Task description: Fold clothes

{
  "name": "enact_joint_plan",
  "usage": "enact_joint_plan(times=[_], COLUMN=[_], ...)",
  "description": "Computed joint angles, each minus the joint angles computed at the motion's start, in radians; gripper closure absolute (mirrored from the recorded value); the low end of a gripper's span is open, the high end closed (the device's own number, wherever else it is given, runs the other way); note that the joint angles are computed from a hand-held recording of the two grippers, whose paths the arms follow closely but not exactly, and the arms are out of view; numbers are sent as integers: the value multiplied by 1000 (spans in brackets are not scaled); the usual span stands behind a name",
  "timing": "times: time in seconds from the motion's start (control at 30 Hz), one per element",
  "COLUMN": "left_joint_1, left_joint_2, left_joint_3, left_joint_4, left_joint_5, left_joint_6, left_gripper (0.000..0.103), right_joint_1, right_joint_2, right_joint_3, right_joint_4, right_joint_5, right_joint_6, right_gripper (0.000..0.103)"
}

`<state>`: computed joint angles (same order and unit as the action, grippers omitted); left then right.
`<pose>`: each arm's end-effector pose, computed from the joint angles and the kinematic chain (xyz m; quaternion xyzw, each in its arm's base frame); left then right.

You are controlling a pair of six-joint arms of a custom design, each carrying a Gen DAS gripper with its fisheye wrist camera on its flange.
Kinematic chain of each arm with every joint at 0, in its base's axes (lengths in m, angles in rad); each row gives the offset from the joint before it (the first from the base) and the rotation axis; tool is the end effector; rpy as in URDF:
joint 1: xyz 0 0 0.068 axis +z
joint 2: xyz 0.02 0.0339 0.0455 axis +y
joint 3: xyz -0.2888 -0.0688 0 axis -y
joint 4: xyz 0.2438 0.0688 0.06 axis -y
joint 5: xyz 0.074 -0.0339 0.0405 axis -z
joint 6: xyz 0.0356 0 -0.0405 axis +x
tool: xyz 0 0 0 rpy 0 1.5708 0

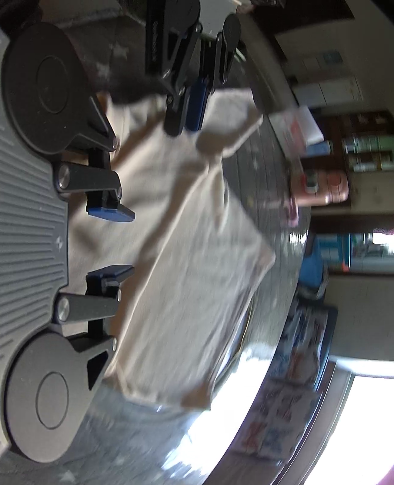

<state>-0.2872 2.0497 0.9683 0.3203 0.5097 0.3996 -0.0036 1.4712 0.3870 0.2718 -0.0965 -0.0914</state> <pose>0.3756 -0.1290 0.1104 0.3930 0.8041 -0.2099 0.3936 0.2336 0.0026 0.1340 -0.0586 0.9262 0.0272 0.3715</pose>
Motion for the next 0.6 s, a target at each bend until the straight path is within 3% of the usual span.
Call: enact_joint_plan(times=[0.27,0.6], left_joint_1=[88,168], left_joint_2=[-36,56], left_joint_3=[-19,129], left_joint_4=[21,27], left_joint_5=[-11,-237], left_joint_6=[-23,-181], left_gripper=[65,55], right_joint_1=[122,223], right_joint_2=[83,196], right_joint_3=[68,144], right_joint_4=[1,40], right_joint_5=[26,59], right_joint_6=[21,17], right_gripper=[72,72])
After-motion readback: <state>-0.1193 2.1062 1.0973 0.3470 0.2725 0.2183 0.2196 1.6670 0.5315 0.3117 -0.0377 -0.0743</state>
